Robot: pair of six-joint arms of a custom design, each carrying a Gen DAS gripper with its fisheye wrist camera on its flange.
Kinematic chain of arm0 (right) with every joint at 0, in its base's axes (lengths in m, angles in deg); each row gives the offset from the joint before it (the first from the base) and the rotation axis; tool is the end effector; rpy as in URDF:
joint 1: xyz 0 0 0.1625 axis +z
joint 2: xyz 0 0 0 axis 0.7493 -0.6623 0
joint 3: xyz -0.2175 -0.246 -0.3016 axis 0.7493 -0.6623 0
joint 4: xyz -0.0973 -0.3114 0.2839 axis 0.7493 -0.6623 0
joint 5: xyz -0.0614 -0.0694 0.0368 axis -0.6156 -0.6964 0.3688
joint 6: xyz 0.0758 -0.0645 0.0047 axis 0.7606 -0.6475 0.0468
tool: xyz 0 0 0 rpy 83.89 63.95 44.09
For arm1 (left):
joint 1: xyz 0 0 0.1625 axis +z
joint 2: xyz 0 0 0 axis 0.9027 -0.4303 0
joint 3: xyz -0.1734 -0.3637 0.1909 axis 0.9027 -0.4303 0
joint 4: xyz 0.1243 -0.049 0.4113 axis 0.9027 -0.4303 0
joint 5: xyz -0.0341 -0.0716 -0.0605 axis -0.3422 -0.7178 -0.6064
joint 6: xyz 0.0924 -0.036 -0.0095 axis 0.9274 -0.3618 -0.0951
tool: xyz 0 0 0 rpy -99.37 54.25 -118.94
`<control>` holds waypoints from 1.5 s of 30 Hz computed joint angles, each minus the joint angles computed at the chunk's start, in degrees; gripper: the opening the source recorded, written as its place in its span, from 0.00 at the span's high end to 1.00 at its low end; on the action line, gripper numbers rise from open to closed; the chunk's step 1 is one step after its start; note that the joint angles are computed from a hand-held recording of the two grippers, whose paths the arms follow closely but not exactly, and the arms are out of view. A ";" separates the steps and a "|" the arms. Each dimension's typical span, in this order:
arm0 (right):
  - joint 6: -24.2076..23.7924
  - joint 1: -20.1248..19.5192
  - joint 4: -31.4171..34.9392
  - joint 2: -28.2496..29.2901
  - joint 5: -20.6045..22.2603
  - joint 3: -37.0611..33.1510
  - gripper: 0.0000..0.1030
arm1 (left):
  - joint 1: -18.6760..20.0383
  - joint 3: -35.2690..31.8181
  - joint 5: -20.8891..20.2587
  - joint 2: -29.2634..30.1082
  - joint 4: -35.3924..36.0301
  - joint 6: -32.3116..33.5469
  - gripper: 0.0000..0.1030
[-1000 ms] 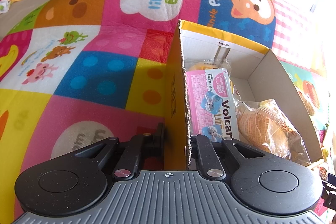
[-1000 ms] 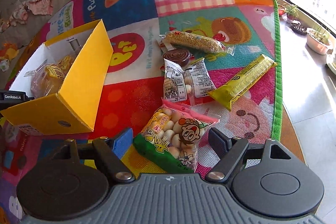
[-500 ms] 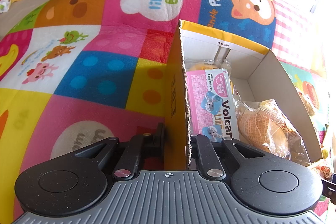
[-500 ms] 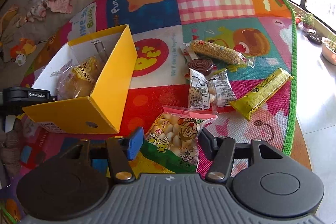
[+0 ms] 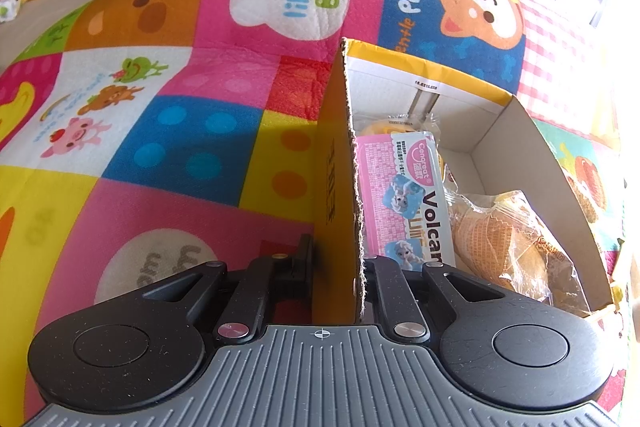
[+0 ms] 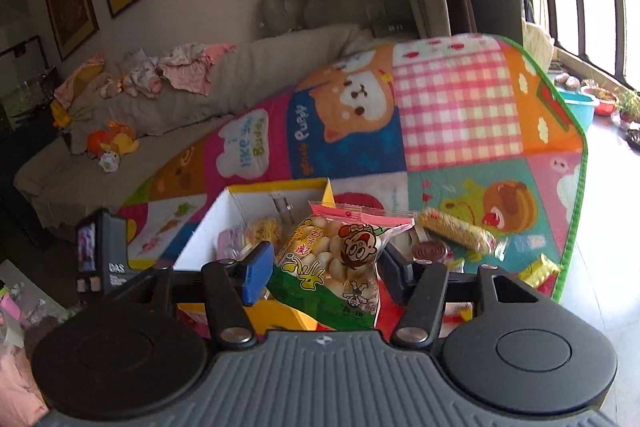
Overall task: Organize objects
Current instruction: 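Grasp the white-and-green cartoon snack bag with the right gripper, then carry the cartoon snack bag into the yellow box and release it, then move the right gripper over the snacks and grasp the two white sachets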
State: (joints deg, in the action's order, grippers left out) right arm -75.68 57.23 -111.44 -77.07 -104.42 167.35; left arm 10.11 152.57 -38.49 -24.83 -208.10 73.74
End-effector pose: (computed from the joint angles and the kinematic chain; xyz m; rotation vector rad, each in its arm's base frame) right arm 0.3234 -0.7289 0.1120 0.9051 -2.5337 1.0185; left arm 0.0004 -0.7652 0.2767 -0.0439 2.3051 -1.0084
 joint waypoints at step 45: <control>2.75 -1.45 2.88 11.66 -8.40 -21.71 0.23 | -0.03 0.24 -0.01 -0.05 -0.17 -0.44 0.87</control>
State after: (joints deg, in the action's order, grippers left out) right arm -72.93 55.78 -108.55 -65.41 -112.83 145.63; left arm 10.08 152.81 -38.50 -24.89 -208.27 73.30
